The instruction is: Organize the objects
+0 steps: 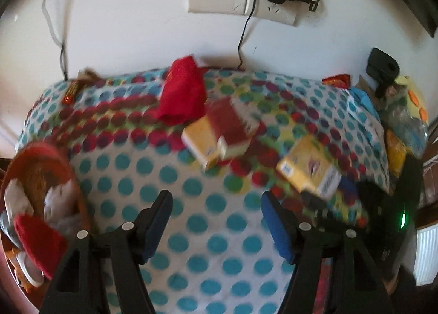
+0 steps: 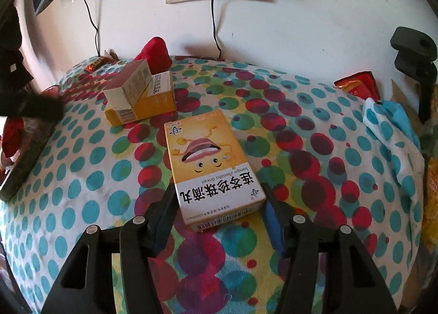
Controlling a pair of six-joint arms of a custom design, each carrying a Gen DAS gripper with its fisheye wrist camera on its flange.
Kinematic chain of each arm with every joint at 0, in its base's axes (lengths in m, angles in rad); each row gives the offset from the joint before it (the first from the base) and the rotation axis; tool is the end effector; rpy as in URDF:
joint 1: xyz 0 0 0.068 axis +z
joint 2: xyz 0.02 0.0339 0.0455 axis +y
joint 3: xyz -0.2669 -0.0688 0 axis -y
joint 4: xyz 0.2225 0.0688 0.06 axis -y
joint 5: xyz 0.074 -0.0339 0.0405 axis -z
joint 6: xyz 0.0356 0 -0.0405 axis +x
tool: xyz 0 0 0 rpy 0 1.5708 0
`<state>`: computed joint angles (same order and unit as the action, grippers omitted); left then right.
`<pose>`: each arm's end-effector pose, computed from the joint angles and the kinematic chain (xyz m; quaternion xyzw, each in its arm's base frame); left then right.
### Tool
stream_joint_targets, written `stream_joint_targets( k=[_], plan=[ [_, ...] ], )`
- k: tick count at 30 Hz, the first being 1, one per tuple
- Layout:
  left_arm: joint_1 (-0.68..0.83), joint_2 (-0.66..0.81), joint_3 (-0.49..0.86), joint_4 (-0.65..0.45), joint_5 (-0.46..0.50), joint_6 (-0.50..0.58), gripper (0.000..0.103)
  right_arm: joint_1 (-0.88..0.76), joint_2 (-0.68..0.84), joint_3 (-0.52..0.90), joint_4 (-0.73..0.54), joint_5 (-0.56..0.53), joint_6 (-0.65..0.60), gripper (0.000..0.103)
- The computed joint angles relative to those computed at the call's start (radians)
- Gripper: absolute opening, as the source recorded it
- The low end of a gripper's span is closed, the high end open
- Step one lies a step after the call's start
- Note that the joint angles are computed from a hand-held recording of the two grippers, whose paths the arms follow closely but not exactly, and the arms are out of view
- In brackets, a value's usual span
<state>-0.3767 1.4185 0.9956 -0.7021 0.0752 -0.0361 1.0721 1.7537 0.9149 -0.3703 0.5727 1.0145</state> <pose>0.2354 -0.0960 0.2419 0.1734 0.9591 -0.0812 0.2087 0.1598 0.2531 0.1533 0.0236 0.9447 0.0092 0.3269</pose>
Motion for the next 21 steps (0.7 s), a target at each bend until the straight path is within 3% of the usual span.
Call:
stream_joint_targets(
  k=[3, 9, 16, 17, 18, 21],
  plan=[
    [-0.029, 0.124, 0.126, -0.029, -0.006, -0.073, 0.069, 0.0, 0.028, 0.044, -0.052, 0.01, -0.006, 0.056],
    [-0.046, 0.303, 0.278, -0.056, -0.037, -0.142, 0.069, -0.002, 0.013, 0.029, -0.037, 0.004, -0.007, 0.058],
    [-0.064, 0.351, 0.265, 0.019, -0.086, -0.128, 0.068, 0.004, 0.012, 0.032, -0.04, 0.003, -0.002, 0.059],
    [-0.062, 0.354, 0.26, 0.028, -0.077, -0.128, 0.062, 0.006, 0.014, 0.034, -0.041, 0.003, 0.0, 0.059],
    [-0.055, 0.36, 0.257, 0.033, -0.051, -0.116, 0.029, 0.003, 0.012, 0.03, -0.036, 0.002, -0.004, 0.059],
    [-0.063, 0.365, 0.252, 0.039, -0.063, -0.102, 0.03, 0.003, 0.011, 0.028, -0.034, 0.002, -0.003, 0.06]
  ],
)
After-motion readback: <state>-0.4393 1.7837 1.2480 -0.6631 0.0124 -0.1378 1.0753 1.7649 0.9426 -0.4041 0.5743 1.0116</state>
